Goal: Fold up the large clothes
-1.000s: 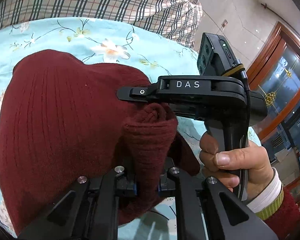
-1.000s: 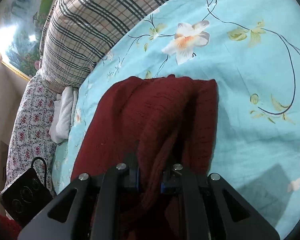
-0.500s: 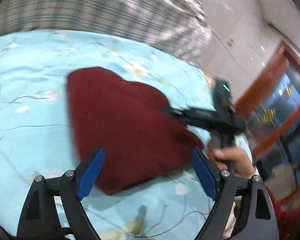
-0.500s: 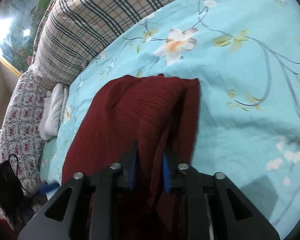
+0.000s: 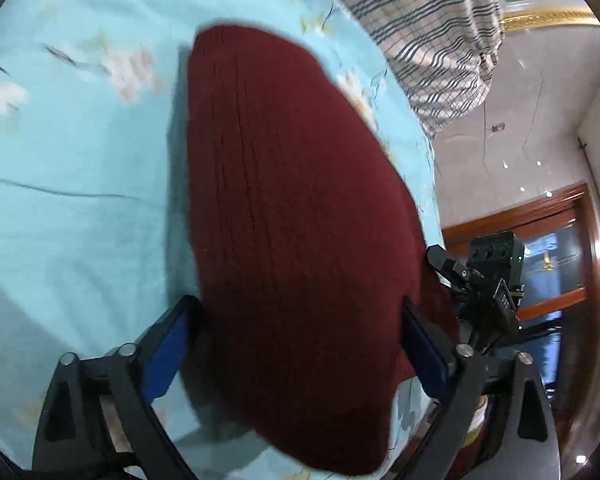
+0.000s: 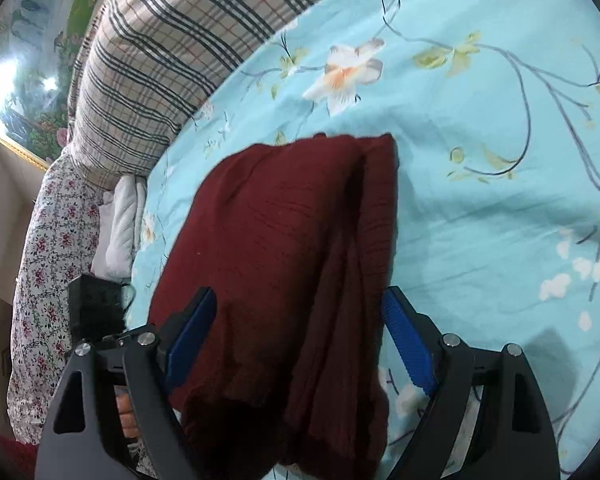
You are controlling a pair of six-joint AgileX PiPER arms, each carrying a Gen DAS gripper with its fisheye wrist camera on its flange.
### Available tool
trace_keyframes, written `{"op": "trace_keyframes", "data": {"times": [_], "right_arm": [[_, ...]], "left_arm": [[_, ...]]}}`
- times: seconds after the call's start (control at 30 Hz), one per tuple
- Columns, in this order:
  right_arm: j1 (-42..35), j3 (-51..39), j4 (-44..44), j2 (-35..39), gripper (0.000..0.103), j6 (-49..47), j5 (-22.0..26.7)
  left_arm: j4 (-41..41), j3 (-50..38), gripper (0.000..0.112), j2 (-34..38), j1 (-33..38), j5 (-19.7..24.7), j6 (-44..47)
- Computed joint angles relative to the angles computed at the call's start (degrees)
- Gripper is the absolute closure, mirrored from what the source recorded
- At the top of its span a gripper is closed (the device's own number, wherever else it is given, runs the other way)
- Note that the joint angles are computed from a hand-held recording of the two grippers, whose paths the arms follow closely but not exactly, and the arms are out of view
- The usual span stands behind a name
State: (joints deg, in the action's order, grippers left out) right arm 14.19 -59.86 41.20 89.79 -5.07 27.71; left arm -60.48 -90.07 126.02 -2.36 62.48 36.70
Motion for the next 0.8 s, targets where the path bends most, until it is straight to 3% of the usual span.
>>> {"op": "trace_keyframes", "data": {"times": [0.1,0.2,0.27,0.3,0.4,0.53,0.63,0.8], "right_arm": [[-1.48,-0.96,4.70,2.28,0.018,-4.83,1.54],[-2.13,-2.23,7.49,4.16,0.020,-7.79,2.39],[-1.42,-3.77,3.81,5.29,0.034,-4.50,2.67],[-1.66,-3.92,5.06,5.67,0.048,-5.31,3.18],[-2.42,-2.29,12.19,5.39,0.065,-10.59,3.46],[1.01,-0.63,8.31,2.06,0.069,-5.50,-0.27],[4.75,-0.57,8.21,0.26,0.071,-4.30,-2.38],[13.82,-5.91,16.24,5.77,0.071,-10.95,-5.19]], "left_arm": [[0.94,-3.67,0.012,2.22,-1.61,-0.74,0.63],[4.10,-7.13,0.019,3.73,-3.83,-1.81,0.44],[4.16,-6.73,0.026,3.53,-4.18,-2.50,1.45],[3.96,-6.60,0.029,3.48,-4.21,-2.72,1.83],[2.42,-2.81,0.040,1.13,-3.98,-4.96,4.78],[1.72,2.73,0.049,-4.53,-3.84,-7.30,7.94],[-0.66,8.95,0.050,-10.45,-0.34,-5.98,12.68],[1.37,18.54,0.051,-21.36,9.45,-2.89,18.80]]}}
